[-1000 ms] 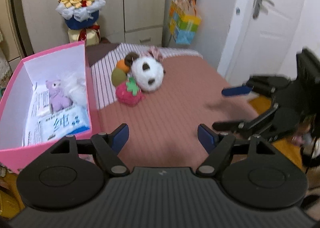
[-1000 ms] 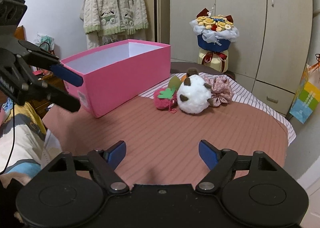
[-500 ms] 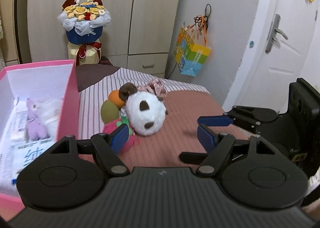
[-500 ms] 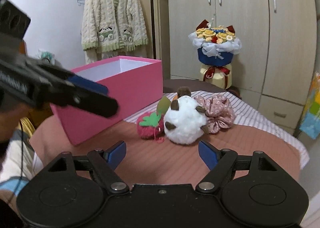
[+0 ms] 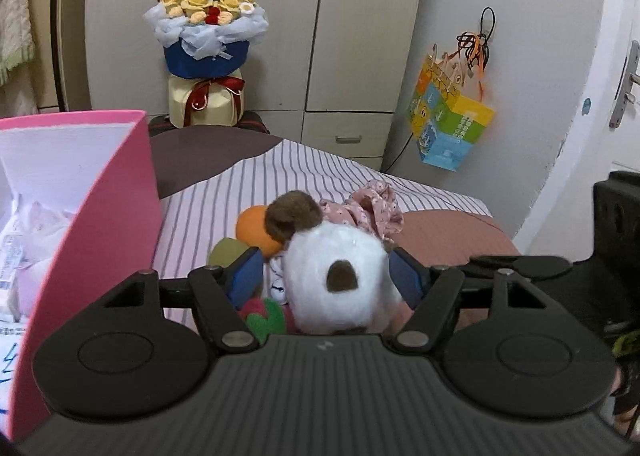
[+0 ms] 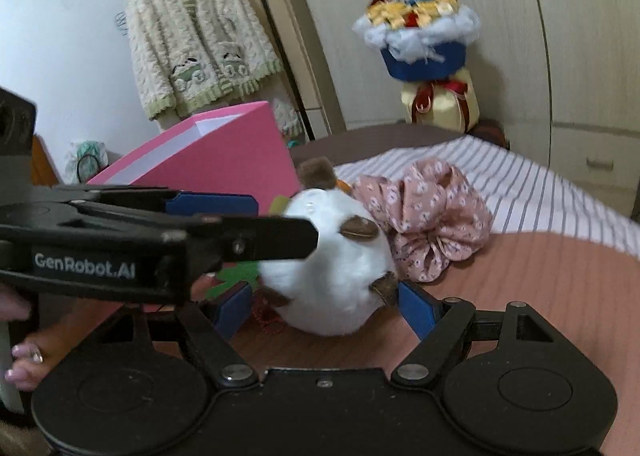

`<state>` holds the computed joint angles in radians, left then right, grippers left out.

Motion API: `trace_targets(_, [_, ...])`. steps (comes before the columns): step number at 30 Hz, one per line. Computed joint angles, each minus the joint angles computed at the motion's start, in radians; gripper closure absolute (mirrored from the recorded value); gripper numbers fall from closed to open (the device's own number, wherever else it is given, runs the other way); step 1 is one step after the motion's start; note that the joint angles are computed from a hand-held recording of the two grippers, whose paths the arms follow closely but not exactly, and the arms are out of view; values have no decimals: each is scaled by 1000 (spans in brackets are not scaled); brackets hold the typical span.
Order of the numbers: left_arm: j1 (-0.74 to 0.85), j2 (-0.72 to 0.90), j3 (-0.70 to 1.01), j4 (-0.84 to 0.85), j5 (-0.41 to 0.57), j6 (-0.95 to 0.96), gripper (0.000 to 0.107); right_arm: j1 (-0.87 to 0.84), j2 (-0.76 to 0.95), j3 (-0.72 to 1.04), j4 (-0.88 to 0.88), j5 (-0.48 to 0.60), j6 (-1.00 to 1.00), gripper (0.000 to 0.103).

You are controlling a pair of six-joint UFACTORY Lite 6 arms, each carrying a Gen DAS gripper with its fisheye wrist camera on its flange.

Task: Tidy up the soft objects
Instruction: 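Close both tools together on the white panda plush, then lift the panda plush with both tools and carry it over the box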

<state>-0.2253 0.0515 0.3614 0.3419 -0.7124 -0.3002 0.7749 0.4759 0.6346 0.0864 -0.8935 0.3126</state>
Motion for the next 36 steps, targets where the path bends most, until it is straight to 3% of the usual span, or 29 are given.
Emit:
trace_targets(3, [-5, 41, 36, 41, 24, -36, 38, -34, 46, 37, -75, -1, 65, 20])
trace_targets(7, [-7, 87, 73, 114, 67, -109, 38, -12, 72, 49, -56, -11, 40, 32])
trace_targets(11, [-13, 88, 56, 77, 50, -80, 43, 62, 64, 40, 85, -20, -76, 35])
trace_targets(18, [-23, -6, 2, 109, 105, -116, 47, 193, 27, 18, 333, -14, -233, 39])
trace_targets(27, [-15, -257, -179, 212, 123, -193, 47, 391, -65, -39, 648, 8, -336, 38])
trace_targets(31, [-7, -380, -236, 301, 168, -292, 47, 488, -90, -49, 799, -18, -387, 37])
trace_targets(36, [-75, -586, -344, 256, 249, -296, 47, 572, -110, -49, 921, -28, -411, 37])
